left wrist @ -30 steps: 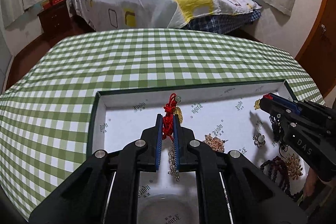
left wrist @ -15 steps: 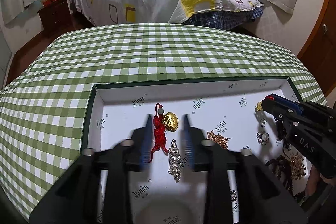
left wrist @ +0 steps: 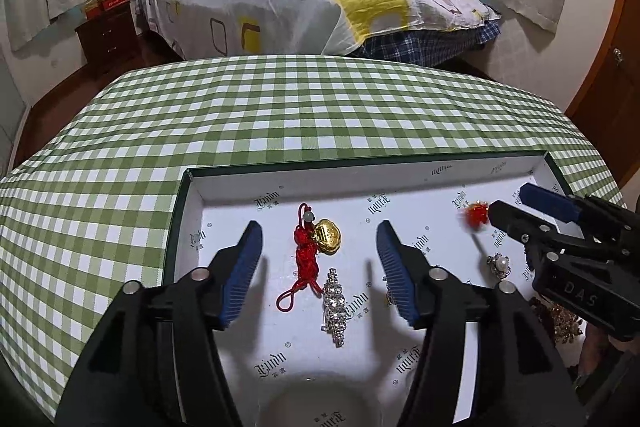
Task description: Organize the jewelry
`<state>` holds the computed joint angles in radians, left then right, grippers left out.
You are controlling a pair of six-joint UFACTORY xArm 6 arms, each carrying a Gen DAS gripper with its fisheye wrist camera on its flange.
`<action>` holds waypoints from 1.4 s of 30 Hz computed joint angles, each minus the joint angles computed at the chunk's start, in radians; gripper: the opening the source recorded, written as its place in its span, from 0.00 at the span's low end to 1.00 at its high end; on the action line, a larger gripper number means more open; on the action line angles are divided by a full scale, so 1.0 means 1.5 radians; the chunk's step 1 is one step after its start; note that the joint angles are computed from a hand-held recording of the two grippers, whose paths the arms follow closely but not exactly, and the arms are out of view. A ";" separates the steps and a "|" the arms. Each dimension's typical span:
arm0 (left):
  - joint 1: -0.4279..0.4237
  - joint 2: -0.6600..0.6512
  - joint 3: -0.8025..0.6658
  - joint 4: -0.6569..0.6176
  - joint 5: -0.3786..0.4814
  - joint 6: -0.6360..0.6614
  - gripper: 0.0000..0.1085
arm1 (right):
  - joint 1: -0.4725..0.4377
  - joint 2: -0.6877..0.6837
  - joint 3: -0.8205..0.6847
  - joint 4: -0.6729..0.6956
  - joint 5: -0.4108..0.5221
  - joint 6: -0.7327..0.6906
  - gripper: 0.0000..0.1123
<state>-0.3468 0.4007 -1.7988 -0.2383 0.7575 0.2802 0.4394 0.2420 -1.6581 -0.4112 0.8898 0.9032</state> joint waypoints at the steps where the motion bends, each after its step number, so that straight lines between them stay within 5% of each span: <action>1: 0.000 -0.002 0.003 0.000 -0.003 0.001 0.56 | 0.000 0.000 0.000 0.000 0.000 0.000 0.43; 9: 0.003 -0.015 0.018 -0.008 -0.021 0.007 0.70 | 0.001 -0.010 0.016 -0.012 -0.007 0.019 0.43; 26: 0.001 -0.116 0.133 -0.025 -0.089 0.005 0.80 | 0.037 -0.080 0.081 -0.113 -0.002 0.124 0.43; 29: 0.003 -0.155 0.179 -0.036 -0.103 0.007 0.81 | 0.055 -0.107 0.108 -0.139 0.014 0.163 0.53; 38: -0.010 -0.311 0.349 0.080 -0.164 -0.072 0.86 | 0.128 -0.177 0.158 -0.207 0.092 0.237 0.65; 42: -0.009 -0.366 0.396 0.070 -0.159 -0.068 0.87 | 0.162 -0.207 0.172 -0.229 0.130 0.262 0.68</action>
